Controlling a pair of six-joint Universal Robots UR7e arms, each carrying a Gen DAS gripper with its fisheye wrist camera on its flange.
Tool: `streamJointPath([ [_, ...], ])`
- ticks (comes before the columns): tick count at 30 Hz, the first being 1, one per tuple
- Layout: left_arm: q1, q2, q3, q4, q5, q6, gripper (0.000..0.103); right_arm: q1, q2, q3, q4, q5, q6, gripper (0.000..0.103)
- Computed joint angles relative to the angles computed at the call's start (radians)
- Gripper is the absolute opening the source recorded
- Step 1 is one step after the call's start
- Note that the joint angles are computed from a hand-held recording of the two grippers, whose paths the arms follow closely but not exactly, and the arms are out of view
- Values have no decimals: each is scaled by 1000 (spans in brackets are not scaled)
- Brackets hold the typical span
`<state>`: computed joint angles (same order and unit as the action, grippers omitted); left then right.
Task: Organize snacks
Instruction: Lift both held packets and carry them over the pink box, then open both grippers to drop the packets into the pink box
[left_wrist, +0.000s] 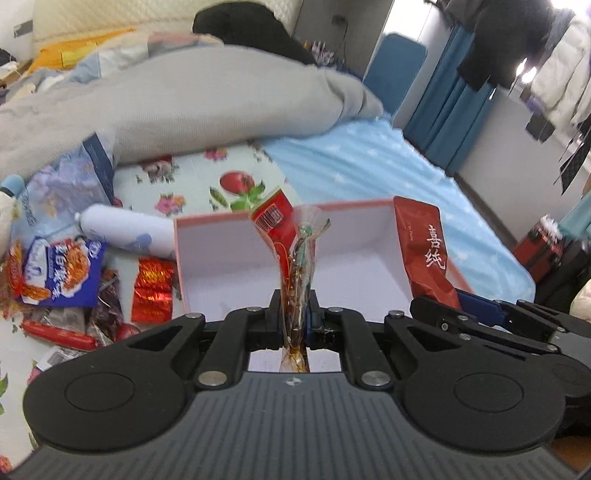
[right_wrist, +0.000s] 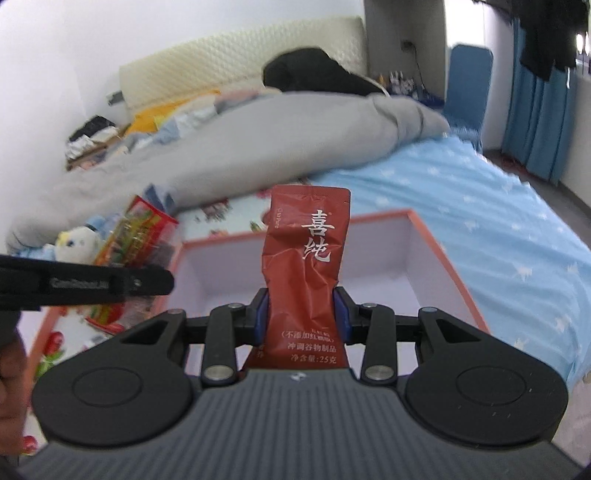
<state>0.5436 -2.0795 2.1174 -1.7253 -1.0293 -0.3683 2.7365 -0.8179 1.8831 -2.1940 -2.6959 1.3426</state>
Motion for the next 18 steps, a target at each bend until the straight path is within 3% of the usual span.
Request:
streamJointPath([
  [5, 52, 50, 20, -41, -8, 54, 12, -30, -8, 54, -63, 36, -4, 40],
  [11, 84, 85, 19, -44, -31, 49, 15, -55, -11, 102, -198, 73, -75, 41],
  [14, 72, 82, 19, -19, -10, 54, 45, -60, -21, 119, -244, 99, -87, 43],
  [15, 69, 78, 17, -13, -11, 51, 60, -62, -24, 119, -233, 102, -79, 45],
  [16, 62, 72, 16, -6, -4, 47, 67, -59, -25, 114, -216, 100, -65, 47],
  [18, 44, 58, 9, 16, 4, 44, 68, -49, -28, 104, -194, 88, -42, 59],
])
